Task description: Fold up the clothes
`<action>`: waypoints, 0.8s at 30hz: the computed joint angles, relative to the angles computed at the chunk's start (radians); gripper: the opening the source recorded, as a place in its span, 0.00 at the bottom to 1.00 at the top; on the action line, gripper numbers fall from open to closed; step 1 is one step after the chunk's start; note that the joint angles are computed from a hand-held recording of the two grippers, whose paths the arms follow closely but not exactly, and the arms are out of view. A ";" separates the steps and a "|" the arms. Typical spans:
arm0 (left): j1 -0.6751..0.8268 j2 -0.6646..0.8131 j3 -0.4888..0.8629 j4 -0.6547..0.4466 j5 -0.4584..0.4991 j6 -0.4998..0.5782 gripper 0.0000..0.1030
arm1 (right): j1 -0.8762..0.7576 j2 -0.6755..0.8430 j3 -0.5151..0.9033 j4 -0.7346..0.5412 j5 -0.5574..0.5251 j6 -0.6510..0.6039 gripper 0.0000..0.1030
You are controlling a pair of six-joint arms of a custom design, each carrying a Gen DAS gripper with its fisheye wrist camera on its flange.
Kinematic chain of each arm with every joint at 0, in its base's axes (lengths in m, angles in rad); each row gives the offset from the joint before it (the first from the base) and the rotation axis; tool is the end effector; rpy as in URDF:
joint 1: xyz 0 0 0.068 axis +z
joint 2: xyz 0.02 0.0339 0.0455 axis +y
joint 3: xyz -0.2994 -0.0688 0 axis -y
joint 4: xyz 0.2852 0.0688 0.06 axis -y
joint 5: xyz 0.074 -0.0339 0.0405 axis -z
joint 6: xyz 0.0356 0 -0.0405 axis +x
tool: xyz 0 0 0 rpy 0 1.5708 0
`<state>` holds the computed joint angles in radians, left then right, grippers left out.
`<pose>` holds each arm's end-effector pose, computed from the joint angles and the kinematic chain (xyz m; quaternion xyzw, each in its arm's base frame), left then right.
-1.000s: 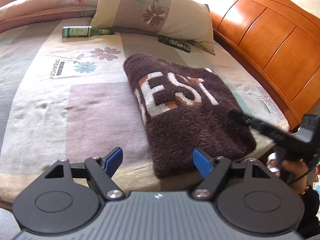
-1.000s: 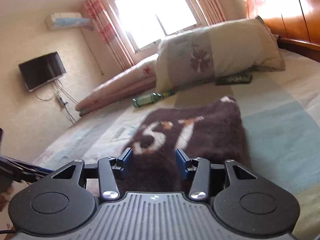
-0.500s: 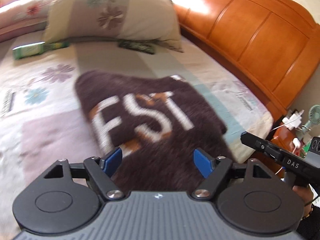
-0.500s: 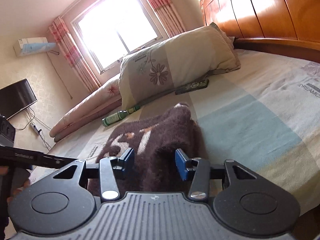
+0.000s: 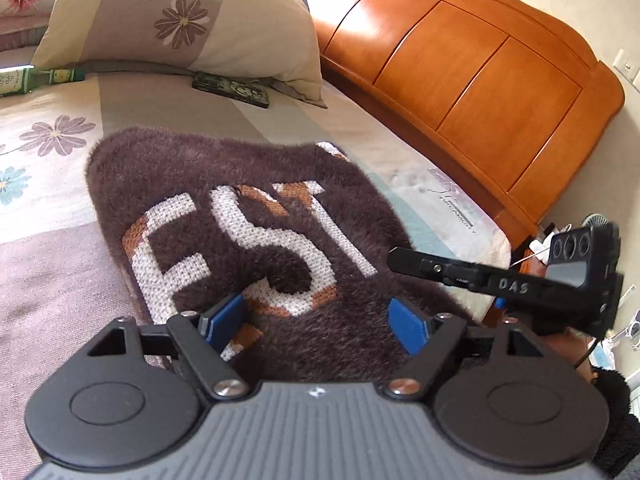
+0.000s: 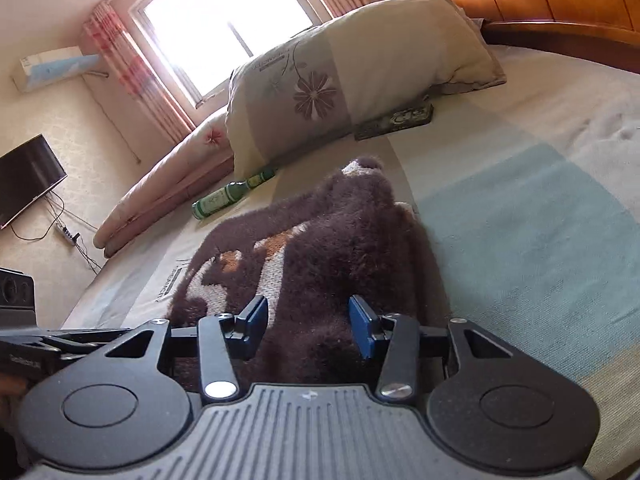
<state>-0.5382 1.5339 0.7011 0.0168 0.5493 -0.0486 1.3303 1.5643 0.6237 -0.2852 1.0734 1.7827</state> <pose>0.2624 -0.1783 0.1660 0.3138 0.8439 -0.3439 0.2666 0.0936 0.2503 0.1322 0.2754 0.8054 0.1403 0.5058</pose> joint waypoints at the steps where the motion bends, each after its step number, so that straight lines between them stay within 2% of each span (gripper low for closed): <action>1: -0.002 -0.002 0.022 -0.034 0.000 -0.005 0.78 | 0.004 0.001 0.002 -0.013 0.000 0.002 0.43; 2: -0.003 -0.005 0.040 -0.049 0.004 -0.013 0.78 | 0.006 -0.004 0.005 -0.027 -0.005 0.000 0.43; 5: -0.005 0.000 0.063 0.006 0.014 -0.019 0.81 | 0.003 -0.018 -0.011 -0.012 -0.007 0.001 0.43; 8: -0.022 0.090 0.146 -0.052 -0.034 -0.017 0.81 | 0.006 -0.016 -0.011 -0.008 -0.002 0.006 0.43; 13: -0.025 0.155 0.174 -0.035 -0.067 -0.108 0.81 | 0.012 -0.013 -0.003 -0.015 0.003 0.018 0.43; 17: -0.064 0.141 0.231 -0.120 -0.130 -0.079 0.81 | 0.009 -0.004 0.016 -0.048 -0.004 0.026 0.44; 18: -0.066 0.142 0.236 -0.115 -0.134 -0.073 0.81 | 0.008 -0.002 0.021 -0.055 -0.005 0.028 0.44; 21: -0.051 0.189 0.244 -0.085 -0.120 -0.161 0.81 | 0.001 -0.017 0.024 -0.065 -0.020 0.020 0.45; 24: -0.036 0.183 0.203 -0.012 -0.099 -0.227 0.81 | -0.020 -0.059 0.048 -0.100 -0.046 -0.076 0.54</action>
